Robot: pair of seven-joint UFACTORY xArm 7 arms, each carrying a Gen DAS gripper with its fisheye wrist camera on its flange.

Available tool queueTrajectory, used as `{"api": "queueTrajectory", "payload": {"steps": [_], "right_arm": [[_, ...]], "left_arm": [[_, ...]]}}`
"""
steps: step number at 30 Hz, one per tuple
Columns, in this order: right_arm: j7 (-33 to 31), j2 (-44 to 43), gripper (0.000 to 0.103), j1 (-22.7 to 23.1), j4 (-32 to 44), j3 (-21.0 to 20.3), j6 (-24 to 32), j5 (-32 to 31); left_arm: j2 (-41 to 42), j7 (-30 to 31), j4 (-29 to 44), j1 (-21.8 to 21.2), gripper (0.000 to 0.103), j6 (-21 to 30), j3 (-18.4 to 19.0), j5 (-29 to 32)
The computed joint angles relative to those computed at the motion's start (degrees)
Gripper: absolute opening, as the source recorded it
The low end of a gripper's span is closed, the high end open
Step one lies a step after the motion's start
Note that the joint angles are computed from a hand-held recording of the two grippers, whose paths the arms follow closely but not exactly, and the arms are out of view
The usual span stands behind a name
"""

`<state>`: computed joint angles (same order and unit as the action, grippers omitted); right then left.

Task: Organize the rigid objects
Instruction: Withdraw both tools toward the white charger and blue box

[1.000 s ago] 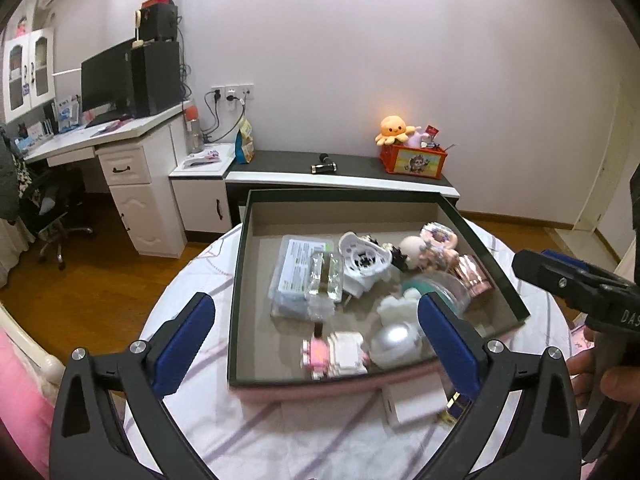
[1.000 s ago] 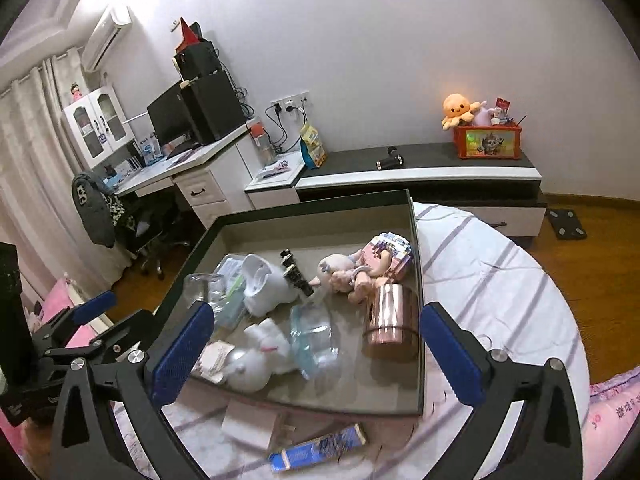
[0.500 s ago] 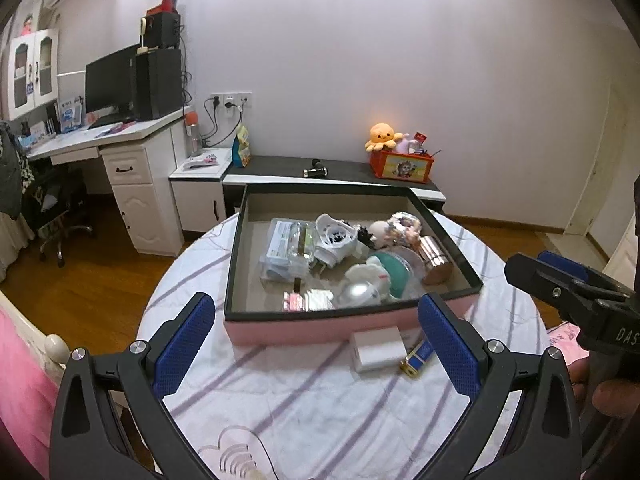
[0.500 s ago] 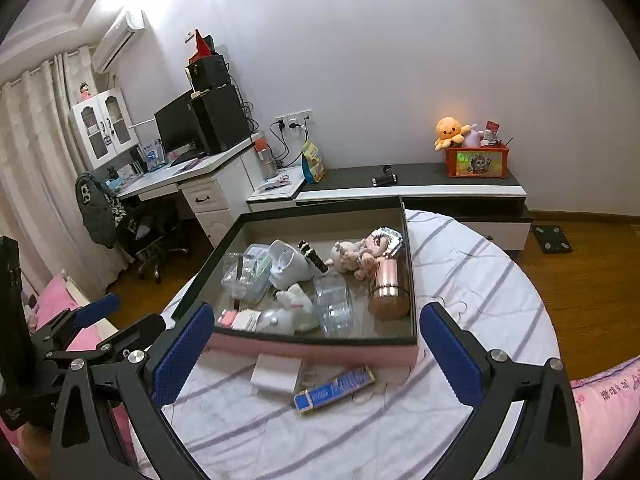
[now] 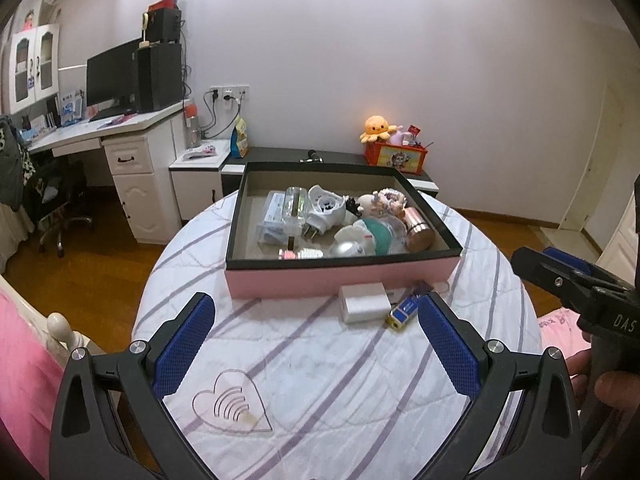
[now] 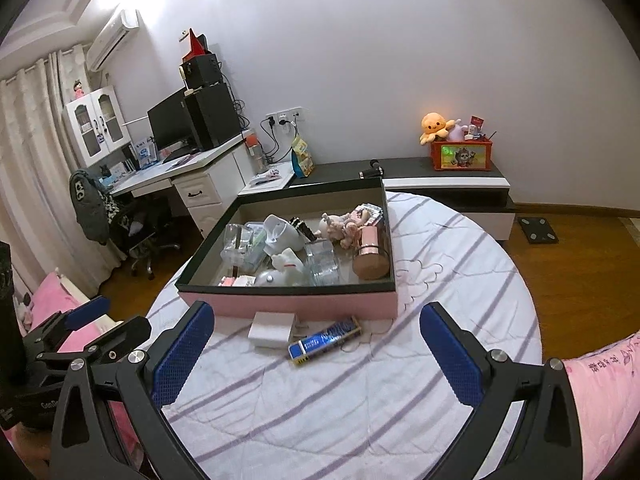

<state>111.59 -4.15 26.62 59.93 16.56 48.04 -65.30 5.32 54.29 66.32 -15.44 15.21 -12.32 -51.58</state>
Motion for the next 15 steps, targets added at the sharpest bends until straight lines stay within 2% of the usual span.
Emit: {"api": "queueTrajectory", "payload": {"steps": [15], "right_arm": [[0.22,-0.55,0.103,0.66,-2.09,0.7,0.04,2.29]], "left_arm": [[-1.71,0.49,-3.62,-0.43,0.103,0.84,1.32,-1.22]]}}
